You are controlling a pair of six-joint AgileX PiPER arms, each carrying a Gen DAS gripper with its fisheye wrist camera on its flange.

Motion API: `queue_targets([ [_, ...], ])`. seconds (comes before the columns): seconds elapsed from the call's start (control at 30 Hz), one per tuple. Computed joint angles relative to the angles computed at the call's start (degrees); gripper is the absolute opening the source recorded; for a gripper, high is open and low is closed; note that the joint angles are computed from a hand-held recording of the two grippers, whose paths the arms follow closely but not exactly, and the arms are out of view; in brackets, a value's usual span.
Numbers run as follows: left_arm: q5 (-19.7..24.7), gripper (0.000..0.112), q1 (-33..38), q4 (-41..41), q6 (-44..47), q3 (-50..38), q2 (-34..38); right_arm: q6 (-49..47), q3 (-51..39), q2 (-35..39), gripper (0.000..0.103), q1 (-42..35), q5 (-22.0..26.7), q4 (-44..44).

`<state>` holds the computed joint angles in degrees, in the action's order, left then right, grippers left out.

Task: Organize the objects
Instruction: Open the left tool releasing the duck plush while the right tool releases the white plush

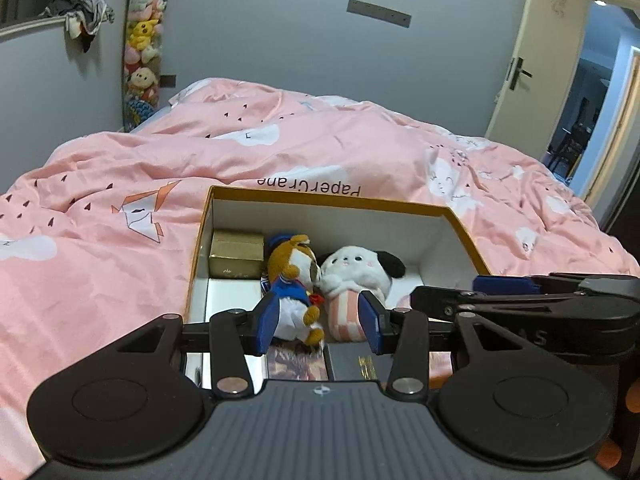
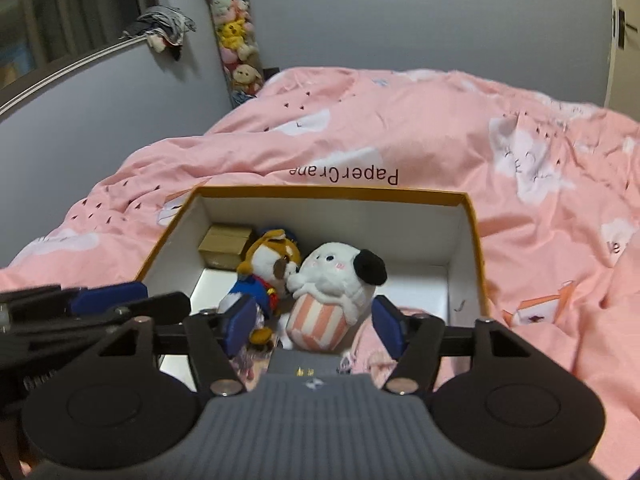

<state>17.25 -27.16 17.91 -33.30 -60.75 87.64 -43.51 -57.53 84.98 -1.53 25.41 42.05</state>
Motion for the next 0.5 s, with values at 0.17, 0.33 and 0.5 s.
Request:
queue_targets([
  [0.17,0.86,0.051,-0.73,-4.93,7.1,3.62,-4.05,-9.17,7.98,-6.58,0.077,-1.32,-1.02,5.92],
  [0.33,3.47,0.051,1.39,-22.41,24.15,5.93,-6.46,-19.51,15.18,-11.53,0.077,-1.11,-2.74,10.28],
  [0.5,7.44,0.051,2.91,-31.03,32.44,7.86,-6.71,-19.97,18.58,-12.61,0.077,-2.46,0.0,9.86],
])
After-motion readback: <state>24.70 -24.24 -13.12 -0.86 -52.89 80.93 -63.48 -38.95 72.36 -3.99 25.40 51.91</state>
